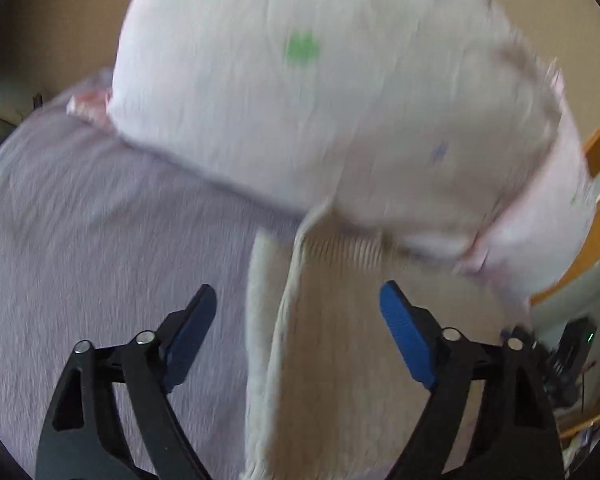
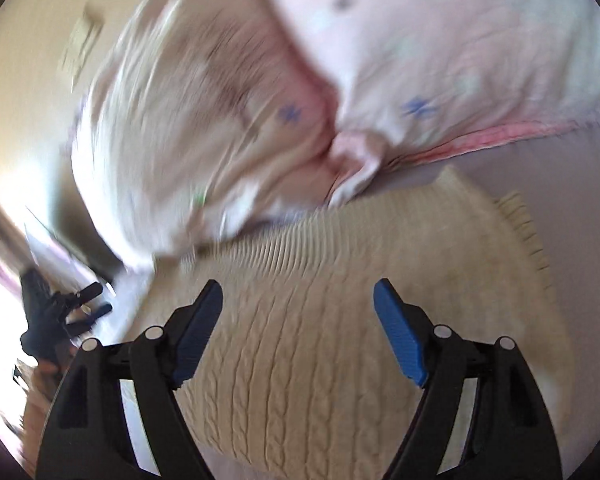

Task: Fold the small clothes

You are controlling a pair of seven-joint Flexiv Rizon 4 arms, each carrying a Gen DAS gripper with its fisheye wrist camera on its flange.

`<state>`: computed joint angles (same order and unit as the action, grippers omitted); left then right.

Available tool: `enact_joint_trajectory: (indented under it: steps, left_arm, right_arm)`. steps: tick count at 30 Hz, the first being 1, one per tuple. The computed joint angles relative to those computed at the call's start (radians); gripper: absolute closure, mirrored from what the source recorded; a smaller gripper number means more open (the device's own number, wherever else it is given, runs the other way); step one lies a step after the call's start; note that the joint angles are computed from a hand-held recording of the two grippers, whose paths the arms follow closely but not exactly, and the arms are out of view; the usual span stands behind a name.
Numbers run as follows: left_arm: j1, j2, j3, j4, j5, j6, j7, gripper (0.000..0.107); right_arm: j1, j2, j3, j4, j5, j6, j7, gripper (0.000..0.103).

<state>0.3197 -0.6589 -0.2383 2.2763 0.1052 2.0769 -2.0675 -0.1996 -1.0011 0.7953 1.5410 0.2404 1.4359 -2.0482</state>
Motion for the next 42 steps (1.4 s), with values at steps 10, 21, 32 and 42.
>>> enact_joint_trajectory:
  steps: [10,21,32,42]
  left_arm:
    - [0.001,-0.073,0.064,-0.124,0.381,-0.091,-0.376,0.080]
    - [-0.019,0.038,-0.118,-0.239,0.408,-0.129,-0.449,0.094]
    - [-0.185,-0.512,-0.552,-0.973,0.508,-0.705,-0.232,0.092]
    - [-0.079,-0.362,-0.746,-0.357,-0.439,0.107,0.833,0.019]
  right_arm:
    - [0.074,0.060,-0.107,0.136,-0.110,0.067,0.094,0.017]
    - [-0.378,-0.027,0.259,0.175,0.044,-0.037,-0.156,0.017]
    - [-0.520,-0.042,0.246,0.148,0.205,-0.070,-0.179,0.017]
    - [-0.411,0.024,0.189,0.083,0.255,-0.159,-0.264,0.027]
